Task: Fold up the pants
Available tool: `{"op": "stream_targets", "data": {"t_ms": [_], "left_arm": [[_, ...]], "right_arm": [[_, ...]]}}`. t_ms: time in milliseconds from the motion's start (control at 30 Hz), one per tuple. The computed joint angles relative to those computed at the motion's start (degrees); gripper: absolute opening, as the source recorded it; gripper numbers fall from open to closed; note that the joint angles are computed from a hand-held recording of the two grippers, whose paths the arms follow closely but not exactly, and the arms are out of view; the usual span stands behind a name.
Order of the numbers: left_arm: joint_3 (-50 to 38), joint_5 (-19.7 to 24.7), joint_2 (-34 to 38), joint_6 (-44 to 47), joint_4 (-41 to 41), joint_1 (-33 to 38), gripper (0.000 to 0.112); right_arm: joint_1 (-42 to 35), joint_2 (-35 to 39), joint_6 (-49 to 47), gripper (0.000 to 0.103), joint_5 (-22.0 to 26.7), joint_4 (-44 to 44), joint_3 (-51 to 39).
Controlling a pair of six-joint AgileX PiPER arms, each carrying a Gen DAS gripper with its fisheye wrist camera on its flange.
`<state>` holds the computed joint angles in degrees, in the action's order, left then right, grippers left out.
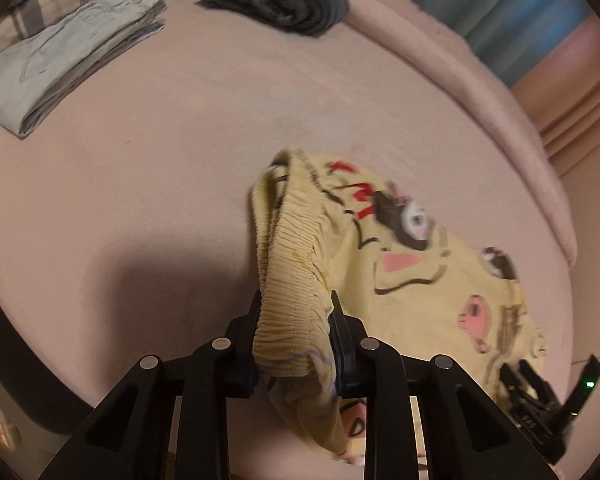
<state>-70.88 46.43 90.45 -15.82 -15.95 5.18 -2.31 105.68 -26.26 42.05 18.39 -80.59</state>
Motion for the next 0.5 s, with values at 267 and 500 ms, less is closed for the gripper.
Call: {"op": "stream_targets", "data": {"t_ms": [267, 500], "left_arm": [[-8.15, 2.02, -1.86, 2.77, -4.83, -5.14, 0.025], [-22.29, 5.64, 4.94, 6.28, -8.12, -16.09, 0.025]], "right_arm": [[-6.28, -0.75, -4.65, 0.092, 6.56, 9.99, -2.23], [-14.29, -5.61, -6.04, 0.093, 7.45, 13.42, 0.82]]}}
